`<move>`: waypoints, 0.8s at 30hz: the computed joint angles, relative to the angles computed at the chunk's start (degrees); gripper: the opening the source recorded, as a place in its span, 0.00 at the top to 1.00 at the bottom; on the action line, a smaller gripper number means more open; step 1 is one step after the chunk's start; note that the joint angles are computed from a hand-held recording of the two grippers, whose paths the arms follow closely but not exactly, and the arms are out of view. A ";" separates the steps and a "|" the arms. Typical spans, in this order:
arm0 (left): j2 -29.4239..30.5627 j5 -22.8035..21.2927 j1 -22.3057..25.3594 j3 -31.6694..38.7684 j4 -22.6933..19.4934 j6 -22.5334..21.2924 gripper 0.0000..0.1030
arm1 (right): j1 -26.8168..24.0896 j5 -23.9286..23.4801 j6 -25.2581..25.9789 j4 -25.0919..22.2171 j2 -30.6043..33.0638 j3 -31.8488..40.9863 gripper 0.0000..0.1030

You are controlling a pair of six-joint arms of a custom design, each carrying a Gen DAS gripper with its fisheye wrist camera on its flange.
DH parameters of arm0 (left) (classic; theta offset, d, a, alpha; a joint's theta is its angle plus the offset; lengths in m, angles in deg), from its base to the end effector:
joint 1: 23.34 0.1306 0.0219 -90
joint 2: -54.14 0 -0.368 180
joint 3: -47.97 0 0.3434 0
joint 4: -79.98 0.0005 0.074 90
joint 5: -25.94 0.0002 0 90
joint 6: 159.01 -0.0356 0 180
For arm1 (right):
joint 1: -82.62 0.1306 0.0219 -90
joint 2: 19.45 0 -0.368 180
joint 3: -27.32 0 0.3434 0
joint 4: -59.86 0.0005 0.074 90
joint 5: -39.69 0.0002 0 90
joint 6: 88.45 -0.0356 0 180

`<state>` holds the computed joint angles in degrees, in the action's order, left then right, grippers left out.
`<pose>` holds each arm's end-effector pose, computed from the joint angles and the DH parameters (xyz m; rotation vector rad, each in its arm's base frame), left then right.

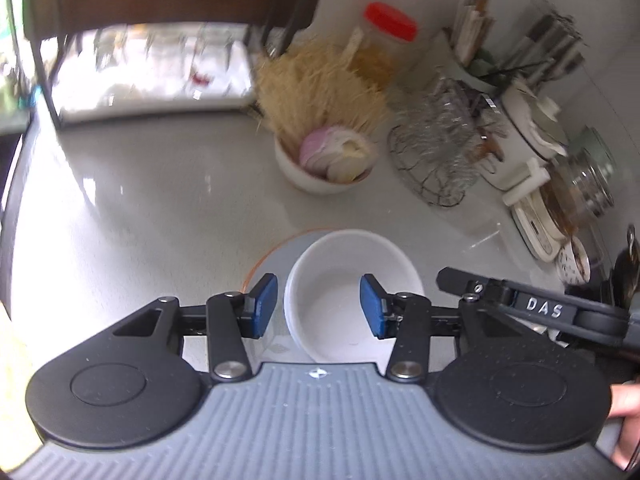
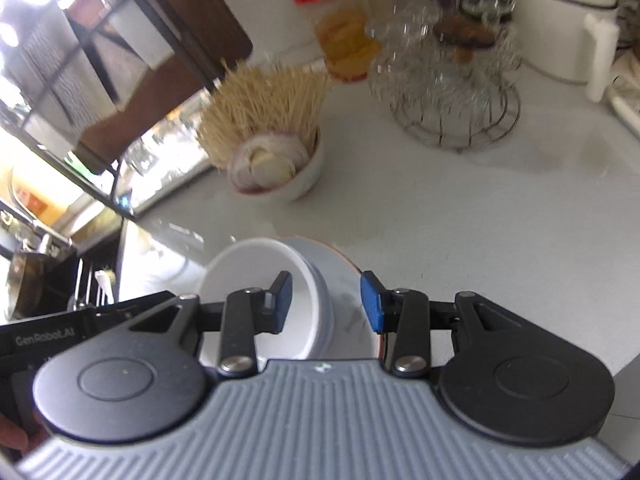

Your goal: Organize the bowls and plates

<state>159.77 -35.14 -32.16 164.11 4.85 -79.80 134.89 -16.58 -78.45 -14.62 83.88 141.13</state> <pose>0.4949 -0.0947 0.4525 0.5954 2.5529 -0.6646 0.3157 0.3749 0.4579 0.7445 2.3093 0.2142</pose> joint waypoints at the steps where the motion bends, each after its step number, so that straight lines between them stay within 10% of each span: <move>1: -0.61 -0.03 0.04 0.09 0.32 -0.77 0.50 | 0.62 1.62 -0.15 -0.85 -0.07 0.72 0.60; 16: -19.75 -3.98 -1.34 -8.81 9.24 5.29 0.50 | 11.64 20.22 4.80 -3.95 -6.72 2.81 0.60; 24: -30.74 -6.57 -2.90 -16.86 10.00 10.11 0.50 | 20.64 26.75 -2.73 -14.01 -7.64 3.71 0.60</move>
<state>129.03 -41.71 -35.06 147.26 14.85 -69.69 155.53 10.18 -81.17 -28.63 76.25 144.84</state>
